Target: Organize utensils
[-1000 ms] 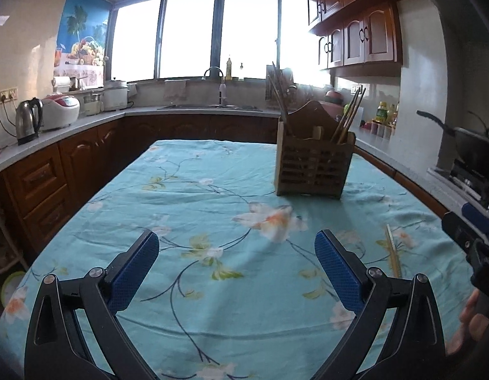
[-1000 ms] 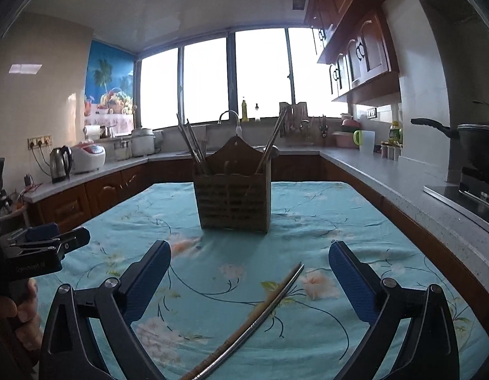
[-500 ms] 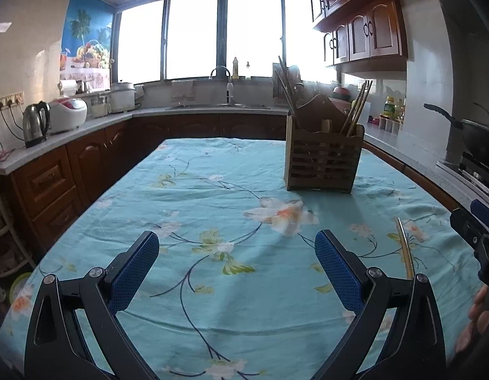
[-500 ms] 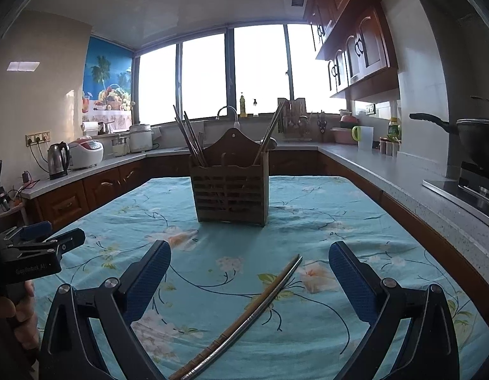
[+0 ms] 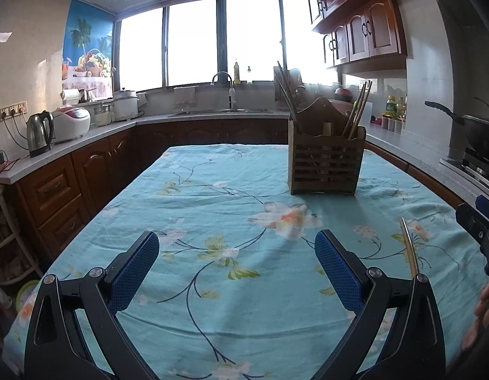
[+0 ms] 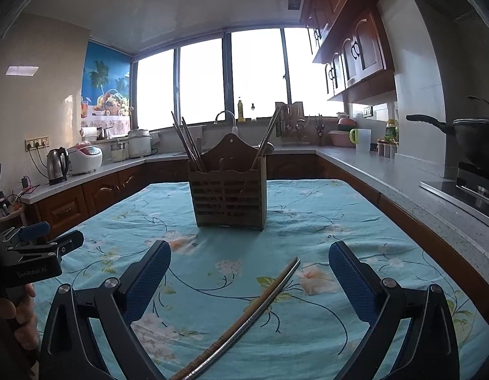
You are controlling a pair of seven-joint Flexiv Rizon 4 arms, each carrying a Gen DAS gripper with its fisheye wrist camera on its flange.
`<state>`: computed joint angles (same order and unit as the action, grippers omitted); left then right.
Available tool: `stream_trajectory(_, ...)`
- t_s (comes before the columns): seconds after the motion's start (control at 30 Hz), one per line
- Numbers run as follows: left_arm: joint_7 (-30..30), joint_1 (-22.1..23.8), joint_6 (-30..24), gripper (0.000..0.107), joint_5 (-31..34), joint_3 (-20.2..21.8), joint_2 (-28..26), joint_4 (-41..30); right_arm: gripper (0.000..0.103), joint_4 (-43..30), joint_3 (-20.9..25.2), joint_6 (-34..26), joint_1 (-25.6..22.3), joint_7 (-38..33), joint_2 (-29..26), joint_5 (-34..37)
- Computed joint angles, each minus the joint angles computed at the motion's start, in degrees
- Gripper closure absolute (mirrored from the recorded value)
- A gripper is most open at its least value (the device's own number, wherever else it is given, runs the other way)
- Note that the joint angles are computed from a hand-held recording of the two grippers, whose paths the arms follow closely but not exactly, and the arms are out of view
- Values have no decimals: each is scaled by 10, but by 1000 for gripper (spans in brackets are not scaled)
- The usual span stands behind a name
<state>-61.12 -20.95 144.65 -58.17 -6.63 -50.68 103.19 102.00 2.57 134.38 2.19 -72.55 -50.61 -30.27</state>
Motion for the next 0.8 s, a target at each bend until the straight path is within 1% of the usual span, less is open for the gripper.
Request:
stream_trajectory(0.2, 13, -5, 10, 6, -10, 0, -5, -5, 2, -4, 2, 1, -2, 2, -3, -4)
stream_trajectory(0.53, 6, -1, 25, 6, 8, -4, -5, -1, 2, -2, -1, 18, 1, -2, -5, 2)
stream_trajectory(0.8, 7, -1, 29, 6, 10, -4, -5, -2, 2, -3, -3, 20, 3, 0, -6, 3)
